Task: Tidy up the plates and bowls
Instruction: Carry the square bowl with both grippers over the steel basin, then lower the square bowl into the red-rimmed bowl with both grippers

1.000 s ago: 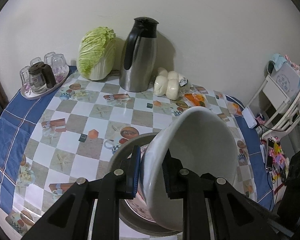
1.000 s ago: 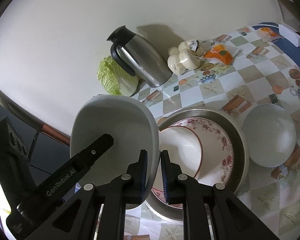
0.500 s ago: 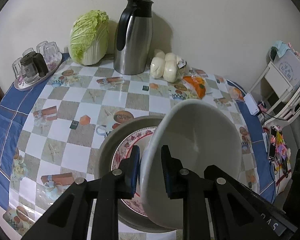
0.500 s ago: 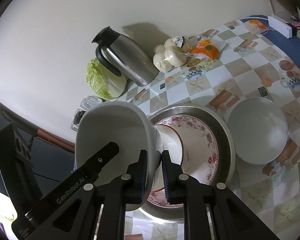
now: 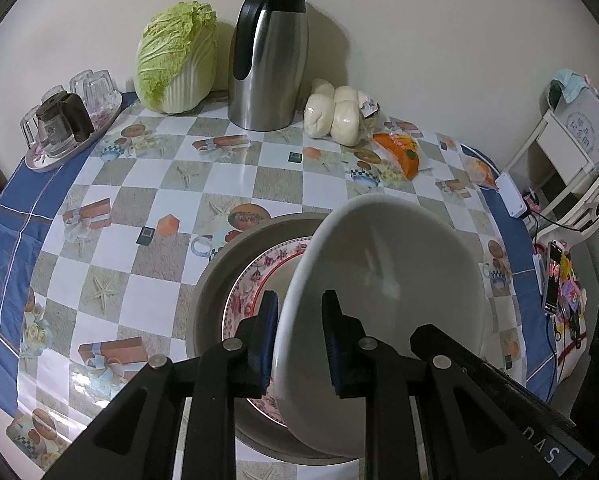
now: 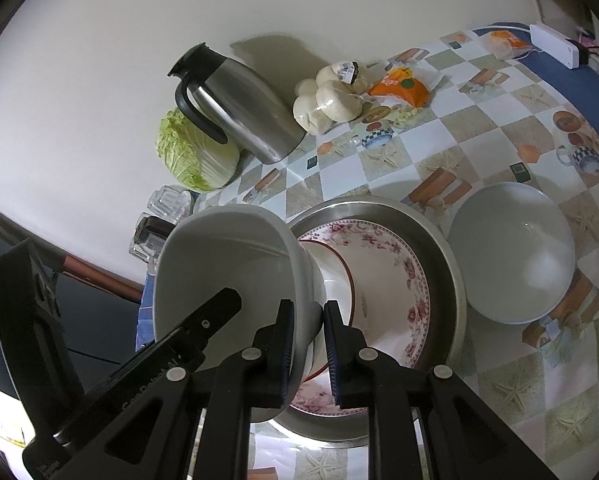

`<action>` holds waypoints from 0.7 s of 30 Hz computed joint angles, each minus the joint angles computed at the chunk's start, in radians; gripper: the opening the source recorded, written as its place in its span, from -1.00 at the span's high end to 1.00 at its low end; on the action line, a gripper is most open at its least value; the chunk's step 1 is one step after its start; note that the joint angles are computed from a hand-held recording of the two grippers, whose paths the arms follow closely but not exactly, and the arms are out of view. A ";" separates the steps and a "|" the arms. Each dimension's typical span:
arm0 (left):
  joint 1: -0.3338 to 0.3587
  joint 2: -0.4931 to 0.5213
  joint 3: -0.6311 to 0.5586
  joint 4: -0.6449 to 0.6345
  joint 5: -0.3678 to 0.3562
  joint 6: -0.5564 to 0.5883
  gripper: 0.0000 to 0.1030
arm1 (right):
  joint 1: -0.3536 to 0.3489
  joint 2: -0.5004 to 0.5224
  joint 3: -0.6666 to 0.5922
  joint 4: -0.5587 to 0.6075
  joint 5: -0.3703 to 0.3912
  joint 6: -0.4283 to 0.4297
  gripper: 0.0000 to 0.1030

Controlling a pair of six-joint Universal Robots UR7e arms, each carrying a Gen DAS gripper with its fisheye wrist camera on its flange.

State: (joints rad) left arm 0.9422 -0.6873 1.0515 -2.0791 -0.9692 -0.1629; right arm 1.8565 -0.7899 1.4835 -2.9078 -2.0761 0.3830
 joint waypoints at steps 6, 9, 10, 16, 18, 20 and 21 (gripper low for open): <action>0.005 0.004 -0.006 0.010 -0.002 -0.010 0.58 | -0.003 0.003 -0.002 0.008 -0.003 0.011 0.63; 0.007 0.006 -0.010 0.014 0.000 -0.013 0.58 | -0.006 0.005 -0.003 0.008 0.002 0.011 0.62; 0.007 0.007 -0.011 0.015 0.000 -0.015 0.58 | -0.007 0.007 -0.004 0.009 0.002 0.011 0.62; 0.014 0.014 -0.022 0.036 0.003 -0.032 0.58 | -0.012 0.014 -0.011 0.024 0.005 0.017 0.62; 0.015 0.016 -0.025 0.040 0.005 -0.036 0.58 | -0.014 0.016 -0.014 0.031 0.003 0.021 0.62; 0.017 0.017 -0.026 0.042 0.006 -0.039 0.55 | -0.016 0.018 -0.015 0.037 -0.003 0.026 0.60; 0.018 0.018 -0.028 0.045 0.005 -0.041 0.55 | -0.018 0.017 -0.014 0.038 -0.004 0.030 0.59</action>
State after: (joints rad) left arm 0.9606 -0.6692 1.0231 -2.0339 -0.9641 -0.2043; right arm 1.8388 -0.7724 1.4690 -2.8693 -2.0798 0.4129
